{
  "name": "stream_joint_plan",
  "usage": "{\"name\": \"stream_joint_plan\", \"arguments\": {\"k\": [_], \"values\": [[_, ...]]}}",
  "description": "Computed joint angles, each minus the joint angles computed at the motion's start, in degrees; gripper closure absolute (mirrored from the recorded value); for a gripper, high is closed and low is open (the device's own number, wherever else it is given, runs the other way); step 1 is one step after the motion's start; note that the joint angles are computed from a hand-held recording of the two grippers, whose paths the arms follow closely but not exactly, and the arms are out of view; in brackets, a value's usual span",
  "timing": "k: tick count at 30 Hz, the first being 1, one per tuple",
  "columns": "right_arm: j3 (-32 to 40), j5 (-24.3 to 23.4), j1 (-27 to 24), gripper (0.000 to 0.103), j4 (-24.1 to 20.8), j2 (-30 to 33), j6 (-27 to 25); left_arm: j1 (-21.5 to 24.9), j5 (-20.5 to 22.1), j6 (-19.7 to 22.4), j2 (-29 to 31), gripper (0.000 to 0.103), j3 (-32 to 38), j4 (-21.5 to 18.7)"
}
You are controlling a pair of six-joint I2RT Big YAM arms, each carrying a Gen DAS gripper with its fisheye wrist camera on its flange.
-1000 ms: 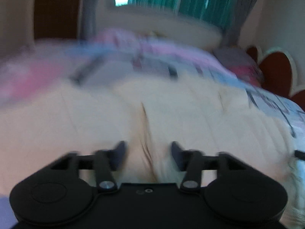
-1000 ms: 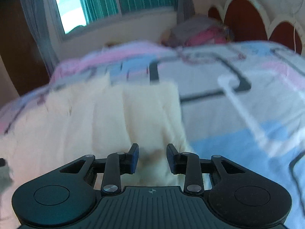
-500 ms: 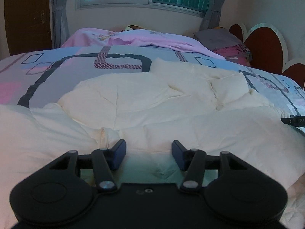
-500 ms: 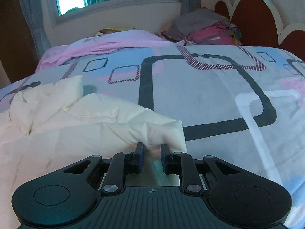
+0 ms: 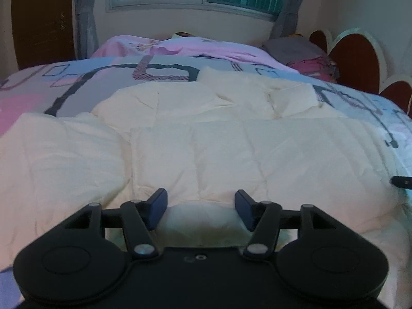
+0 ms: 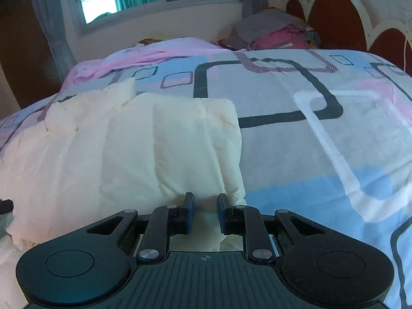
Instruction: Fold large clothes
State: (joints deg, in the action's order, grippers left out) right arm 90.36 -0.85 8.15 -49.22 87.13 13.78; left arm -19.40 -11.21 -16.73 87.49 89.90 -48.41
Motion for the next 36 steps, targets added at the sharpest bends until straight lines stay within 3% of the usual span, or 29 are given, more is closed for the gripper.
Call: {"name": "stream_joint_plan", "arguments": {"k": [1, 2, 4, 5, 6, 10, 11, 12, 13, 20, 25, 30, 32, 36], "values": [[-0.2, 0.5, 0.1, 0.084, 0.1, -0.7, 0.7, -0.2, -1.1, -0.8, -0.2, 0.038, 0.4, -0.7], [-0.6, 0.8, 0.1, 0.083, 0.5, -1.8, 1.4, -0.3, -2.0, -1.7, -1.0, 0.023, -0.1, -0.3], [-2.4, 1.5, 0.4, 0.043, 1.8, -4.4, 2.4, -0.3, -4.3, -4.3, -3.9, 0.003, -2.9, 2.1], [-3.8, 3.3, 0.8, 0.01, 3.2, -6.1, 2.5, 0.0, -5.1, -6.1, -5.6, 0.005, -4.5, 2.9], [-5.3, 3.8, 1.2, 0.008, 4.9, -7.7, 2.1, 1.0, -4.7, -8.4, -7.8, 0.006, -6.6, 3.5], [-6.6, 3.0, 1.7, 0.009, 4.3, -9.9, 3.0, 6.0, -4.1, -16.6, -15.9, 0.024, -14.0, 3.0], [-6.8, 2.8, 1.9, 0.013, 4.2, -10.1, 3.2, 7.5, -4.2, -18.3, -18.2, 0.029, -16.0, 2.3], [-6.6, 2.6, 2.1, 0.021, 3.5, -9.9, 3.3, 9.6, -4.4, -20.3, -20.8, 0.03, -18.0, 1.1], [-6.0, 2.6, 2.5, 0.023, 2.5, -9.4, 3.4, 11.2, -4.6, -21.8, -22.7, 0.031, -19.4, 0.3], [-3.5, 3.5, 5.2, 0.023, 1.1, -6.1, 4.5, 26.8, -3.2, -32.0, -34.9, 0.039, -27.9, -3.4], [-1.0, 5.0, 7.2, 0.023, 0.6, -4.2, 5.6, 35.2, 2.5, -35.3, -35.7, 0.041, -29.5, 0.9], [0.7, 6.4, 9.0, 0.023, 0.3, -3.5, 5.3, 39.3, 7.5, -40.4, -34.8, 0.045, -31.6, 8.3], [0.9, 7.1, 9.4, 0.023, 0.2, -3.6, 5.1, 38.3, 3.9, -39.4, -35.7, 0.083, -32.7, 12.2], [1.3, 7.6, 9.4, 0.023, 0.4, -3.6, 5.6, 32.1, -2.8, -26.5, -35.2, 0.087, -30.1, 16.1]]}}
